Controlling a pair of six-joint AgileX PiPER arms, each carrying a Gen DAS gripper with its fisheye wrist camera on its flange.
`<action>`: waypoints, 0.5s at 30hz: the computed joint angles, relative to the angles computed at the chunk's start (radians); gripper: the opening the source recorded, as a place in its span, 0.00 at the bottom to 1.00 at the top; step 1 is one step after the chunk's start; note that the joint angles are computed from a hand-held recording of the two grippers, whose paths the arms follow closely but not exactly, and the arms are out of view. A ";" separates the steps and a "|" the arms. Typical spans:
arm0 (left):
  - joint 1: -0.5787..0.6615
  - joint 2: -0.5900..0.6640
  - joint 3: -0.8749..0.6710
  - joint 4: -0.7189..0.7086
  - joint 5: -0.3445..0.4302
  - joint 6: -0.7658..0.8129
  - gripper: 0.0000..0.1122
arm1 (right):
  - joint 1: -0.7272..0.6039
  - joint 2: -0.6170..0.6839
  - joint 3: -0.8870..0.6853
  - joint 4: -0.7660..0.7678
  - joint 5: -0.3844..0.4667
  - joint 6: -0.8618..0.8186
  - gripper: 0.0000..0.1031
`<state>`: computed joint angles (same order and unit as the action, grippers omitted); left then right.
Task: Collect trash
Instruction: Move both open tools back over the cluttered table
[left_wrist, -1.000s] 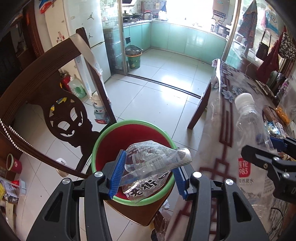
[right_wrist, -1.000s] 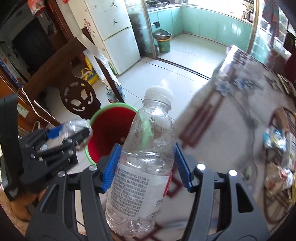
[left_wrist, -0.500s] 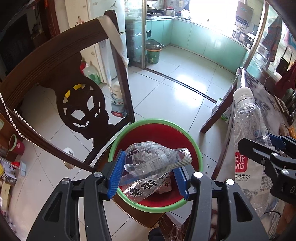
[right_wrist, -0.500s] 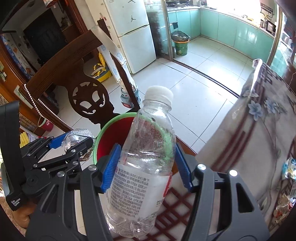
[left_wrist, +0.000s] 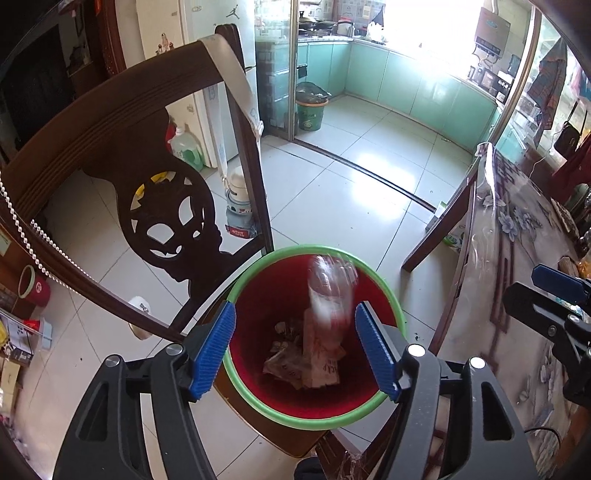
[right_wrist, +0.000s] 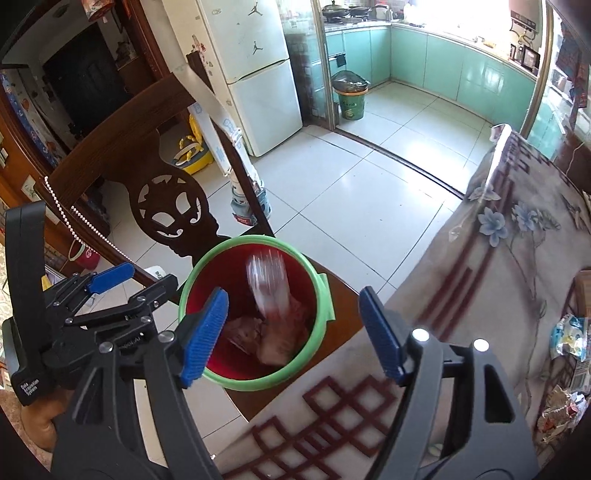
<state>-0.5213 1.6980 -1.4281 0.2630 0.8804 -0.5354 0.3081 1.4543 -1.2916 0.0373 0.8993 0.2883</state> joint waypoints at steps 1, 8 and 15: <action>-0.007 -0.004 -0.003 0.008 0.003 -0.003 0.57 | -0.007 -0.015 0.009 0.000 0.004 0.000 0.70; -0.079 -0.035 -0.038 0.092 0.022 -0.036 0.58 | -0.018 -0.093 0.059 -0.051 0.033 0.026 0.70; -0.129 -0.055 -0.065 0.101 0.033 -0.042 0.58 | -0.031 -0.174 0.117 -0.076 0.061 0.039 0.71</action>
<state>-0.6504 1.6431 -1.4929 0.3644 0.9136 -0.5777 0.2768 1.2800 -1.1744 -0.0383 0.9601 0.3277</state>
